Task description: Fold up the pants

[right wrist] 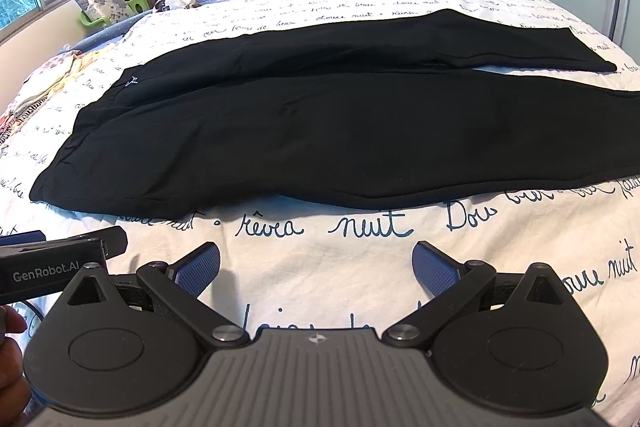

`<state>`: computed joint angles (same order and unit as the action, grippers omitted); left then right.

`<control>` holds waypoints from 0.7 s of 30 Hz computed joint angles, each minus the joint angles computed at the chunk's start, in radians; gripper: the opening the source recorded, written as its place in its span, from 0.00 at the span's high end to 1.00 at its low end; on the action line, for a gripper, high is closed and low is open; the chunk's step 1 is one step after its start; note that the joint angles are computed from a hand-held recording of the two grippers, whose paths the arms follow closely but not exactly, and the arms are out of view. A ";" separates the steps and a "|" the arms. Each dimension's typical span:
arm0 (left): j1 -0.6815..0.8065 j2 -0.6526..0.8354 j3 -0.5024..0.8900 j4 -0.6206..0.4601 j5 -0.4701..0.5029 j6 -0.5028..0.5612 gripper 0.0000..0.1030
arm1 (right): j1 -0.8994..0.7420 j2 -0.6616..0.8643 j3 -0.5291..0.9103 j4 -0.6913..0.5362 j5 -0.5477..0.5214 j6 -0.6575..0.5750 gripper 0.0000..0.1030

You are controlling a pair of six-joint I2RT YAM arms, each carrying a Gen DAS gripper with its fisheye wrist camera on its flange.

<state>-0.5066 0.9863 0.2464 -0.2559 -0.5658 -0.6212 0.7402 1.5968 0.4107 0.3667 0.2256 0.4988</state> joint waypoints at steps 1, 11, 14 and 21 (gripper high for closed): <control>-0.001 0.000 -0.001 0.001 0.000 -0.001 0.05 | -0.002 -0.001 -0.001 0.000 -0.002 -0.002 0.00; 0.011 0.006 -0.012 0.028 0.009 0.018 0.05 | -0.004 -0.003 -0.014 0.031 -0.019 -0.025 0.00; 0.023 -0.024 -0.025 0.043 0.013 0.044 0.05 | -0.013 -0.018 -0.028 0.070 -0.046 -0.066 0.00; 0.167 -0.035 -0.009 0.140 0.043 0.219 0.05 | -0.101 -0.021 0.023 0.254 -0.184 -0.416 0.00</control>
<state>-0.3399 0.9511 0.2378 -0.1162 -0.5224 -0.4022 0.6392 1.5759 0.4337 0.6211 0.0419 0.0831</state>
